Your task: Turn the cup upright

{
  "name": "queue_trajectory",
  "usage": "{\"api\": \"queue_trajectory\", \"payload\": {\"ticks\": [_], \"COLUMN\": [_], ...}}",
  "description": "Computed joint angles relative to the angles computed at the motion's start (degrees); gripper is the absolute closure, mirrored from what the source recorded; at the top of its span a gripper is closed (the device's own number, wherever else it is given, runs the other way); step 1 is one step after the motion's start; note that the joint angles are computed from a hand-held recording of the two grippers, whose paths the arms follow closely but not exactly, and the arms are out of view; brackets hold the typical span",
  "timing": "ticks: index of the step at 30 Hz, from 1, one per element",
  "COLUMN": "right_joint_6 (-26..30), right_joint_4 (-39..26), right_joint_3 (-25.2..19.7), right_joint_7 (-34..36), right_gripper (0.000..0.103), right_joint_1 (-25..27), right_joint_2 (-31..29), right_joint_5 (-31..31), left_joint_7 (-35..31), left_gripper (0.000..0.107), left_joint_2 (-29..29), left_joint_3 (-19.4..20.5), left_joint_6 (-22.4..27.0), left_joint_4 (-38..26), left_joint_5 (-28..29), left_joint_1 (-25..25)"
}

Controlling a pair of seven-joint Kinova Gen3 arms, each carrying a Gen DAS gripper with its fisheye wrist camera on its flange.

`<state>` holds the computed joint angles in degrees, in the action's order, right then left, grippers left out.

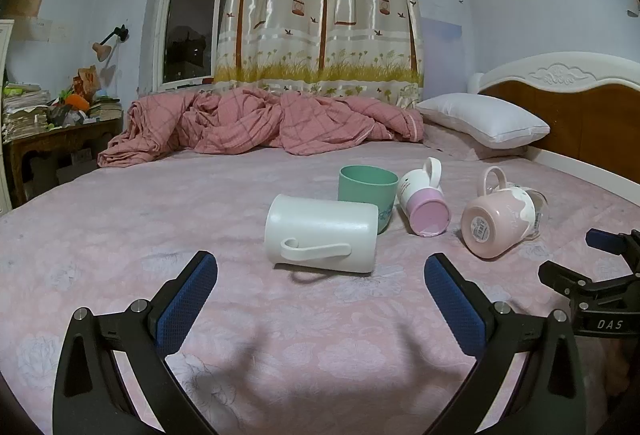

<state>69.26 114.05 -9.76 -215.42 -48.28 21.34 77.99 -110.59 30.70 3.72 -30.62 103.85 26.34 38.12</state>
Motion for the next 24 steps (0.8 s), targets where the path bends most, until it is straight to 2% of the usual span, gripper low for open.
{"api": "queue_trajectory", "payload": {"ticks": [24], "right_joint_6": [-0.78], "right_joint_4": [0.01], "right_joint_3": [0.26], "right_joint_7": [-0.25], "right_gripper": [0.0], "right_joint_1": [0.12], "right_joint_2": [0.69], "right_joint_5": [0.1], "left_joint_7": [0.01], "left_gripper": [0.005], "left_joint_2": [-0.14], "left_joint_3": [-0.13], "left_joint_6": [0.35], "left_joint_4": [0.07], "left_joint_5": [0.12], "left_joint_1": [-0.06]}}
